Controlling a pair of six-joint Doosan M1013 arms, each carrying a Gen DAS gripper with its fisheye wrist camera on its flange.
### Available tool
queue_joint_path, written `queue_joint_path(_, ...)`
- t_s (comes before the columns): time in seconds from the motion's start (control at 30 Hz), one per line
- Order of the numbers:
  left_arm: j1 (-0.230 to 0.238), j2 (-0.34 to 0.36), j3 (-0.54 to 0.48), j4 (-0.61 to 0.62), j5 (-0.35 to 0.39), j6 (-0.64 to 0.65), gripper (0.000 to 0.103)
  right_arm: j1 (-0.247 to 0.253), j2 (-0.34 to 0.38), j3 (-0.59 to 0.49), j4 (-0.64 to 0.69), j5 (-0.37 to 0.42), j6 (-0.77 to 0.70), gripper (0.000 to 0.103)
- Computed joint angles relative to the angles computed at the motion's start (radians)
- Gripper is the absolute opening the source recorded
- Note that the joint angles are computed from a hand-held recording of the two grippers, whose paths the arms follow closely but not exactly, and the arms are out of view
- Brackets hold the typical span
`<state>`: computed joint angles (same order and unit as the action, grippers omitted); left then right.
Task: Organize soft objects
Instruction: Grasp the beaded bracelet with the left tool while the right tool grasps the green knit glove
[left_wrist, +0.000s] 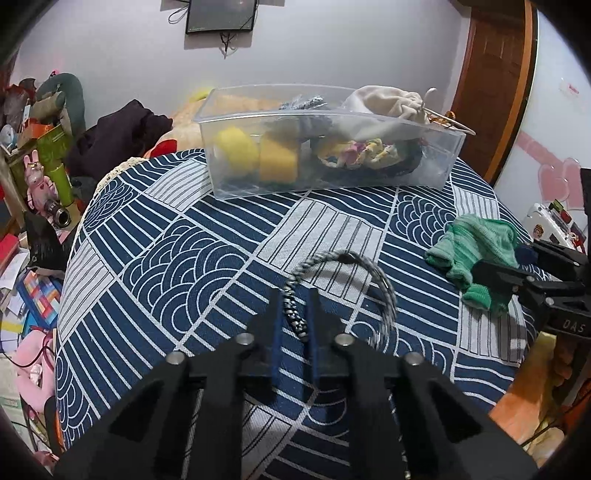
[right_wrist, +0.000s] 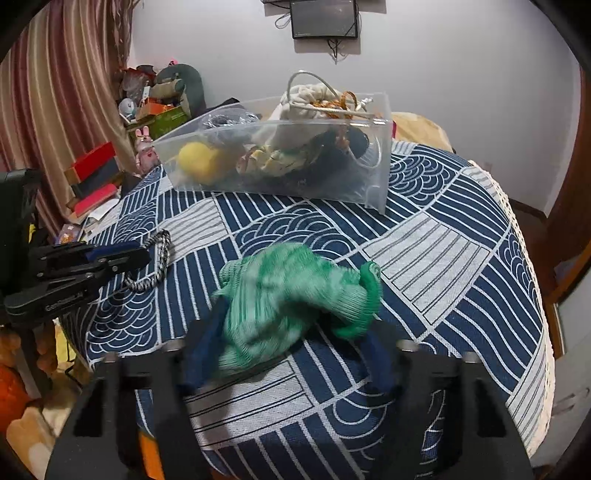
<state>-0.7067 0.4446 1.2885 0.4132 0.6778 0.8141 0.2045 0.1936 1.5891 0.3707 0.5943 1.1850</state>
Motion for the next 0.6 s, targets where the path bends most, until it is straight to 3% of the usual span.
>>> queue_joint_path(0.03, 0.001, 0.0, -0.001, -0.004, -0.001, 0.0, 0.007, -0.001, 0.0, 0.0, 0.011, 0.001, -0.013, 0.034)
queue_joint_path(0.13, 0.002, -0.002, -0.002, -0.01, -0.008, 0.001, 0.006, 0.002, -0.006, 0.002, 0.015, -0.009, -0.027, 0.025)
queue_joint_path(0.6, -0.001, -0.027, -0.027, 0.155, -0.082, -0.134, 0.005, 0.004, -0.034, -0.006, 0.127, -0.111, -0.113, 0.021)
